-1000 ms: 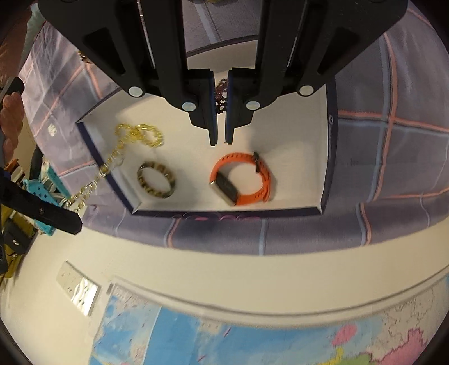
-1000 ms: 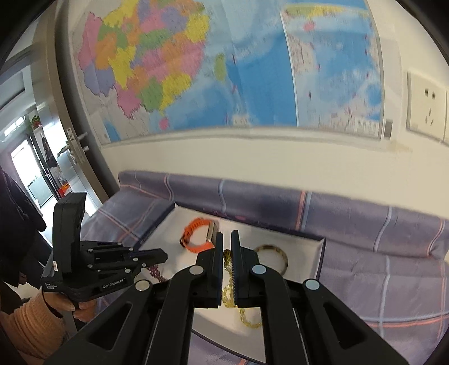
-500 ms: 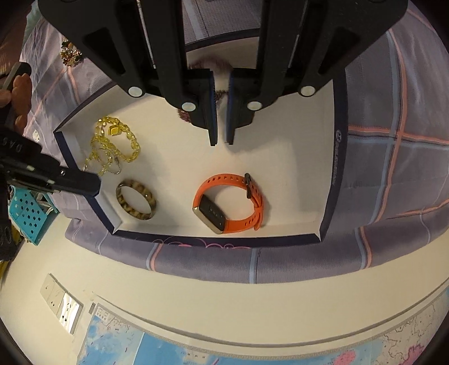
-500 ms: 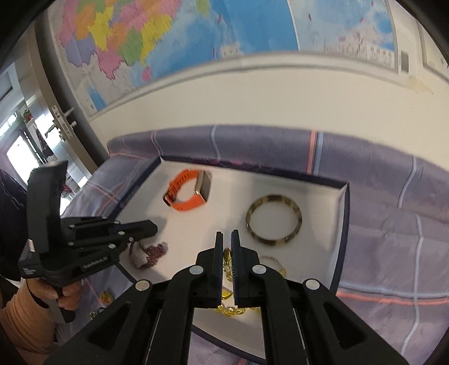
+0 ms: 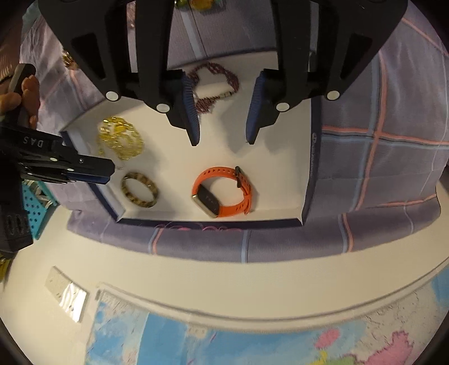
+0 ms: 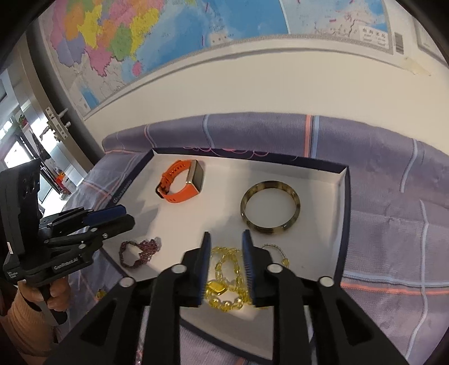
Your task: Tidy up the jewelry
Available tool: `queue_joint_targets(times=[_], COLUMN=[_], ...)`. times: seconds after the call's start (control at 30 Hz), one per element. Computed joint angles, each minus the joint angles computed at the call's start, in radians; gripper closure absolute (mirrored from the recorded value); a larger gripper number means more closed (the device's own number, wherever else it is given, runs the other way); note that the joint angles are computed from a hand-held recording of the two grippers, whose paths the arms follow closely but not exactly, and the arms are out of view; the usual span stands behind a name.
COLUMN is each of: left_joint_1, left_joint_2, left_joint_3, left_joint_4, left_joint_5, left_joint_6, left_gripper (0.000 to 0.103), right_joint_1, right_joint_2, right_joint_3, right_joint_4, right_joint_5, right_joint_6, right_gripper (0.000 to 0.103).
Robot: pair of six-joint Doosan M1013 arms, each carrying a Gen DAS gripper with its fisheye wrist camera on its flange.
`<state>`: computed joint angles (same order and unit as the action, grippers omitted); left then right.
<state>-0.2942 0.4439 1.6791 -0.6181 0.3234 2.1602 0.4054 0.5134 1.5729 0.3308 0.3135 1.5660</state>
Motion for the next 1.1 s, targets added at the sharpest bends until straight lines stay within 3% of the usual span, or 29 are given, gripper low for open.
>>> queue_joint_targets(times=[0.13, 0.3, 0.4, 0.47, 0.7, 1.1], left_joint_1=[0.003, 0.015, 0.016, 0.019, 0.012, -0.010], left_joint_2=[-0.044, -0.100, -0.122, -0.131, -0.159, -0.174], left_joint_3=[0.056, 0.141, 0.179, 0.199, 0.272, 0.317], left_joint_4=[-0.146, -0.461, -0.519, -0.545, -0.576, -0.624], left_joint_5=[-0.054, -0.058, -0.056, -0.041, -0.030, -0.026], left_joint_6=[0.144, 0.486, 0.552, 0.581, 0.640, 0.720], left_gripper=[0.063, 0.061, 0.061, 0.061, 0.061, 0.060], right_joint_1=[0.007, 0.031, 0.045, 0.059, 0.075, 0.101], right_joint_2=[-0.049, -0.107, -0.130, -0.138, -0.146, -0.137], right_joint_3=[0.057, 0.137, 0.184, 0.204, 0.258, 0.262], right_joint_4=[0.068, 0.076, 0.070, -0.038, -0.070, -0.313], right_joint_5=[-0.038, -0.067, -0.053, -0.048, -0.039, -0.045], right_joint_6=[-0.090, -0.147, -0.153, -0.051, 0.024, 0.299], right_gripper=[0.073, 0.072, 0.072, 0.072, 0.072, 0.072])
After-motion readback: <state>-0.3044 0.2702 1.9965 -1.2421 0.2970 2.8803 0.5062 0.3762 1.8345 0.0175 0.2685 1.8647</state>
